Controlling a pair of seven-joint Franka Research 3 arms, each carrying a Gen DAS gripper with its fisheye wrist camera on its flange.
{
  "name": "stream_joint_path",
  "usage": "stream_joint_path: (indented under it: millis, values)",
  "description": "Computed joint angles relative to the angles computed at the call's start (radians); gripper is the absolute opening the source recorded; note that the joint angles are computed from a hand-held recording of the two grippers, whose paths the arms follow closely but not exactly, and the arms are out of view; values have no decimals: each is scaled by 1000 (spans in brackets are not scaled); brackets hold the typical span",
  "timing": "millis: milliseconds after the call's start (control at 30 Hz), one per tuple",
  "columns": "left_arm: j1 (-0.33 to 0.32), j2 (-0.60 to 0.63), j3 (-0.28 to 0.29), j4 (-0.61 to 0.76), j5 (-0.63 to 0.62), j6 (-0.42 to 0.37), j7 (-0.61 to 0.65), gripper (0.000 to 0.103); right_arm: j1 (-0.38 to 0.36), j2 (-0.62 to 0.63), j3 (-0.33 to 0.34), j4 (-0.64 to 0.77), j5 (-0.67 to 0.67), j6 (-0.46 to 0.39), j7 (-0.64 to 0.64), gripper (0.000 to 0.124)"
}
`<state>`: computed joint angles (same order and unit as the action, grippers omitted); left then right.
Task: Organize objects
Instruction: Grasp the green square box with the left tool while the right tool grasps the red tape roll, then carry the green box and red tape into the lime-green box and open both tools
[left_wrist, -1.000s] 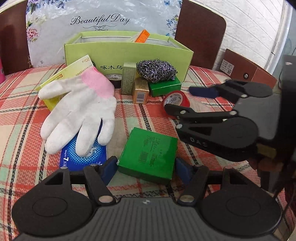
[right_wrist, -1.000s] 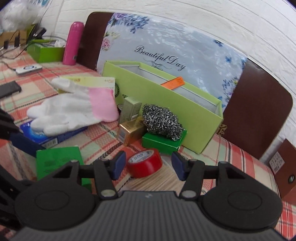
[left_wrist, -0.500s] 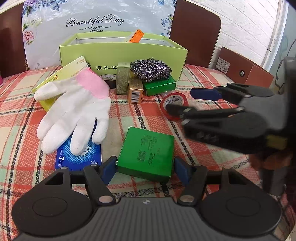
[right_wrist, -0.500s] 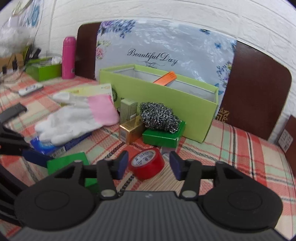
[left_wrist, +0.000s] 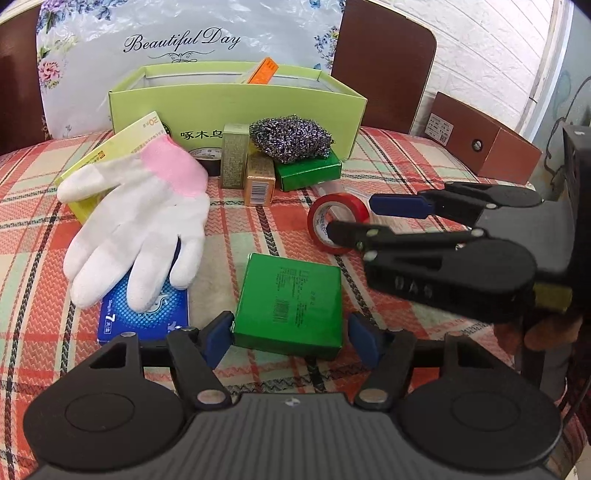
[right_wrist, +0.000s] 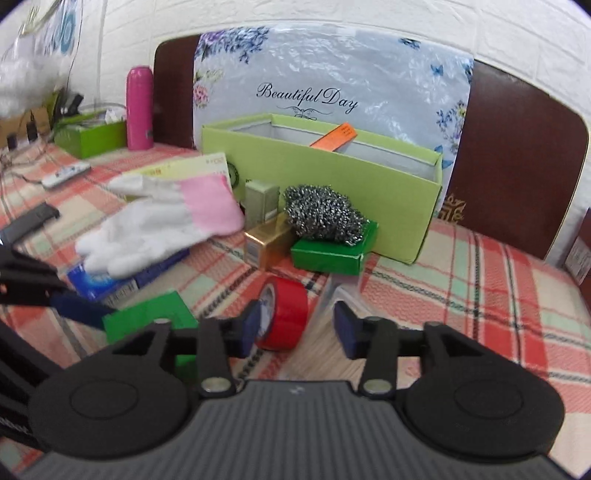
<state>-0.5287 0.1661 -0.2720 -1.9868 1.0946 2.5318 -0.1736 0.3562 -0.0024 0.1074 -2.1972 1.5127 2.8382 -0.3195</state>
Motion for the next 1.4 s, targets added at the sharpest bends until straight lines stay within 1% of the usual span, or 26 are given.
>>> stream_joint_path:
  millis: [67, 100, 133, 167, 200, 233, 267, 300, 333, 367, 400, 433, 500, 533, 633, 667, 767, 833, 900, 967, 1000, 1033, 1133, 1267, 1300, 1400]
  values:
    - [4, -2, 1, -3, -2, 20, 13, 66, 4, 5, 5, -1, 11, 13, -22, 45]
    - [7, -6, 2, -8, -2, 33, 11, 64, 7, 8, 6, 1, 1, 17, -8, 44]
    - [9, -9, 2, -13, -2, 43, 8, 64, 8, 10, 6, 1, -30, 19, 35, 31]
    - [9, -11, 2, -16, -1, 47, 4, 64, 2, 9, 1, 2, -86, -14, 125, 22]
    - [10, -12, 2, -18, -1, 49, 2, 64, -13, 6, -13, 10, -157, -99, 245, 20]
    - [9, -12, 1, -18, -1, 48, 0, 64, -35, 12, -41, 33, -219, -239, 364, 20]
    - [9, -11, 1, -17, -1, 46, 0, 64, -60, 27, -46, 60, -249, -332, 474, 20]
    - [9, -10, 0, -15, -3, 44, 2, 64, -95, 39, -23, 77, -259, -370, 533, 20]
    - [8, -9, 0, -13, -2, 41, 1, 64, -95, 43, -19, 79, -265, -352, 541, 20]
    - [7, -8, 0, -12, -1, 37, 0, 64, -61, 38, -33, 69, -276, -278, 509, 20]
    - [6, -8, -1, -11, -2, 34, 2, 64, -48, 34, -16, 51, -235, -176, 440, 25]
    - [6, -7, -1, -10, -2, 33, 2, 65, -45, 30, -7, 42, -192, -130, 384, 35]
    - [6, -5, 1, -8, -2, 35, 1, 66, -50, 14, -13, 29, -153, -148, 340, 44]
    - [7, -1, 1, -4, -1, 36, 2, 68, -51, 5, -16, 22, -130, -155, 307, 45]
    - [2, 13, 2, 17, -9, 20, 20, 70, -33, -1, -7, 14, -69, -98, 185, 50]
    - [0, 15, 4, 20, -8, 16, 23, 70, -26, 6, -3, 18, -65, -77, 167, 50]
    - [2, 11, 7, 13, -8, 38, 28, 67, -19, 30, 0, 34, -115, -82, 213, 51]
    - [4, 9, 10, 11, -8, 45, 19, 66, -14, 42, 6, 38, -139, -71, 222, 55]
    - [3, 14, 12, 17, -2, 39, 6, 67, -9, 51, 15, 41, -101, -39, 168, 55]
    - [1, 27, 14, 32, 0, 35, 10, 71, -7, 53, 18, 42, -95, -27, 151, 51]
    - [-2, 34, 15, 41, 1, 27, 16, 71, -7, 53, 18, 41, -97, -29, 151, 46]
    - [-4, 42, 16, 51, 1, 21, 23, 71, -8, 50, 17, 40, -107, -31, 162, 46]
    - [-8, 51, 20, 64, -8, 17, 45, 68, -11, 41, 13, 35, -114, -43, 190, 46]
    - [-21, 67, 24, 86, -10, -14, 65, 70, -14, 34, 8, 30, -120, -61, 198, 46]
    - [-26, 74, 24, 94, -7, -24, 71, 71, -13, 38, 8, 30, -149, -58, 218, 46]
    - [-40, 87, 27, 109, 3, -55, 83, 70, -6, 41, 16, 29, -128, -26, 181, 49]
